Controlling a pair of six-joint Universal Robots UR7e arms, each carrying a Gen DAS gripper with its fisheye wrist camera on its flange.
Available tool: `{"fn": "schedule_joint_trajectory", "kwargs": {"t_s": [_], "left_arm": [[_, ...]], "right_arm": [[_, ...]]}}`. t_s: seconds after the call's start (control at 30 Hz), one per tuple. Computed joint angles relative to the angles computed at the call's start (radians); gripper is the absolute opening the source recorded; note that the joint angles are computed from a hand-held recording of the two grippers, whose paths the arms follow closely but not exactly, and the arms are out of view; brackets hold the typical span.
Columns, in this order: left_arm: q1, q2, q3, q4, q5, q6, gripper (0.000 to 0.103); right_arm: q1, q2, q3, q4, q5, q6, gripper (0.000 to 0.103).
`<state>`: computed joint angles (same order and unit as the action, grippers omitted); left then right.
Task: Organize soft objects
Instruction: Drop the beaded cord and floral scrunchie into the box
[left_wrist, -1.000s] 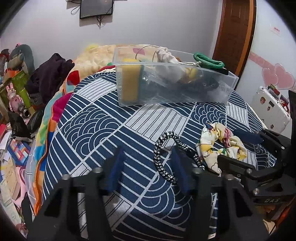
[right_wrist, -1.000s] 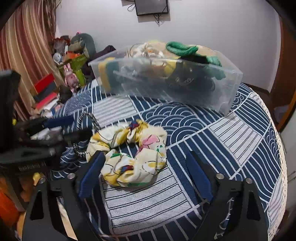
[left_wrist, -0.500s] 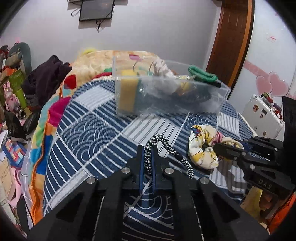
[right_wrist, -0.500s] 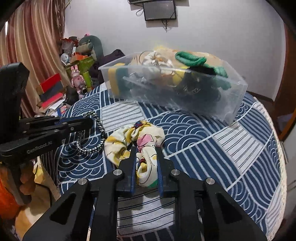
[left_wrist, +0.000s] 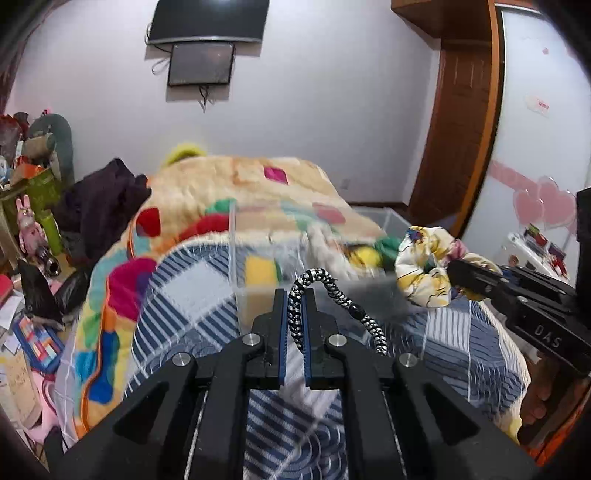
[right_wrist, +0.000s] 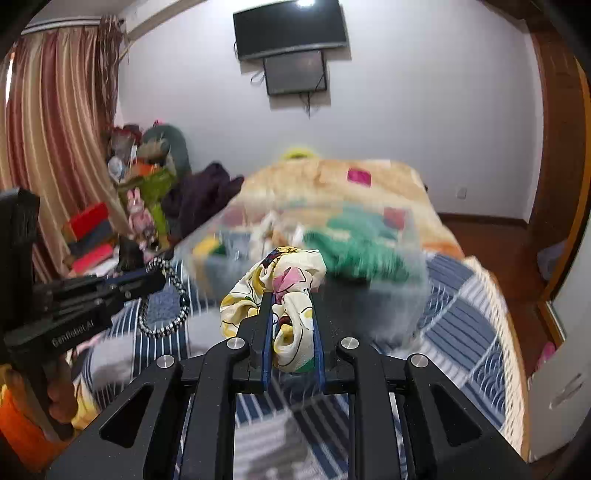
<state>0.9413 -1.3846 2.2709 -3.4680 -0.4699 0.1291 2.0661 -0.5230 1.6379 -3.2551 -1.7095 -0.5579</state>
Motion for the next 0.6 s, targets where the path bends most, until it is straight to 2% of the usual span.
{"fn": "schedule_joint_trajectory", "kwargs": {"t_s": [0.3,0.4,0.6], "left_arm": [[0.061,0.11,-0.163,-0.117,-0.009,0.165,0.006],[0.089,0.132,-0.203,-0.09,-0.021,0.158,0.006],[0.141,0.142,-0.243,0.044,-0.053,0.062,0.006]], "right_arm": [[0.026,0.056,-0.096,-0.054,-0.027,0.006,0.016],[0.029,0.087,-0.138,-0.039,-0.049,0.001,0.016],[0.023,0.14,-0.203,0.053,-0.089,0.014,0.016]]}}
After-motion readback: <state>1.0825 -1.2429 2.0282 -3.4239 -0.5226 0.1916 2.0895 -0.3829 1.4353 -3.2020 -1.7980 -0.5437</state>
